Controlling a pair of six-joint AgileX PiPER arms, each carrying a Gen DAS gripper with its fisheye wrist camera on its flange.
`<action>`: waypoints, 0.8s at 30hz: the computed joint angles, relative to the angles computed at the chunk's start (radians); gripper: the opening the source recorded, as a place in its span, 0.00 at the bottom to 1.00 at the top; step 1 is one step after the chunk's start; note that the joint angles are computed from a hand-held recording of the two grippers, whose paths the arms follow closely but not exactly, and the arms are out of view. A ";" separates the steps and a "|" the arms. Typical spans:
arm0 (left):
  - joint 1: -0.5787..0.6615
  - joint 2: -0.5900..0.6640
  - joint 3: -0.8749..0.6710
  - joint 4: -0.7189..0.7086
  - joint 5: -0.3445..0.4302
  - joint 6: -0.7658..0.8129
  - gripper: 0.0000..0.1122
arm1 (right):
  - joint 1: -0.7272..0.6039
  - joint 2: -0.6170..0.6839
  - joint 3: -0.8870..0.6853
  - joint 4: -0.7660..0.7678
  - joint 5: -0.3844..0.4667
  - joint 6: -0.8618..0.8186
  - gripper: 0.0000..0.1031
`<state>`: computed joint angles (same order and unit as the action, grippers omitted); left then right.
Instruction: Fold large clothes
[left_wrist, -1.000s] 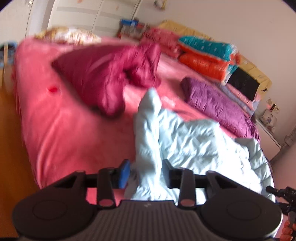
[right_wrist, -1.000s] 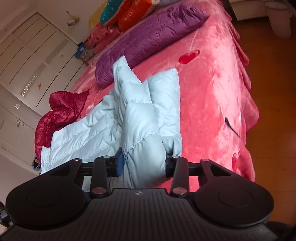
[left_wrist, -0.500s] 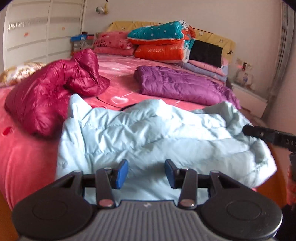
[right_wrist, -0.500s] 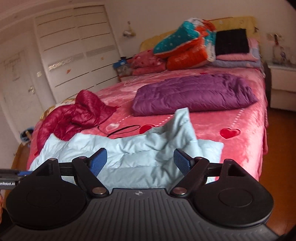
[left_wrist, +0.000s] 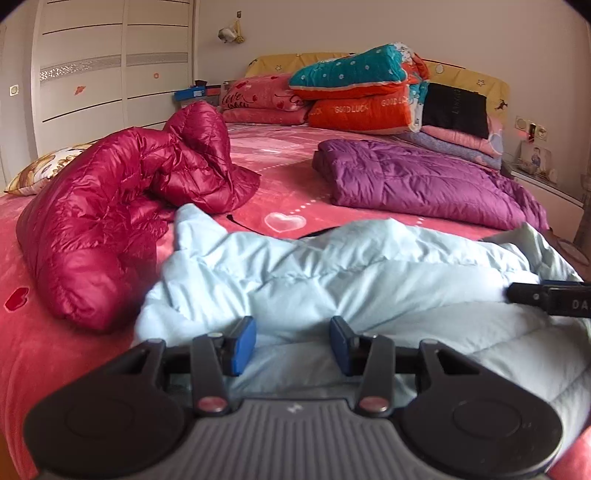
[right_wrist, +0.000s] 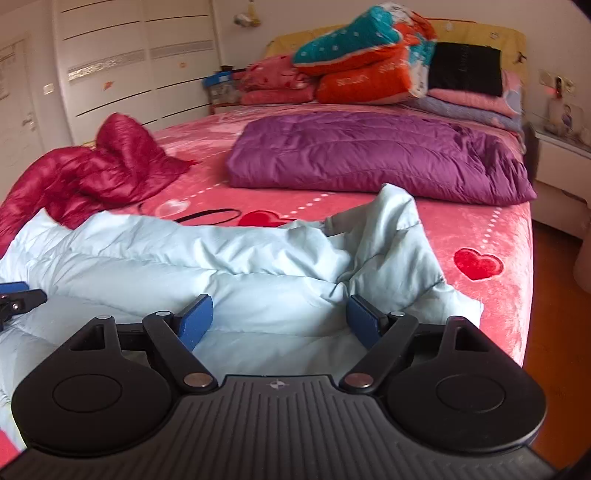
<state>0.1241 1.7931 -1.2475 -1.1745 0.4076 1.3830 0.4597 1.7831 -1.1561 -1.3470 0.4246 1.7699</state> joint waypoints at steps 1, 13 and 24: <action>-0.005 0.017 -0.019 0.005 -0.010 -0.011 0.39 | -0.015 0.015 -0.016 0.016 -0.002 -0.009 0.97; 0.010 0.053 -0.111 0.149 0.024 -0.225 0.39 | -0.126 0.060 -0.051 0.159 -0.068 -0.026 0.98; -0.057 0.148 -0.349 0.264 0.099 -0.420 0.43 | -0.141 0.038 -0.081 -0.071 -0.061 0.163 1.00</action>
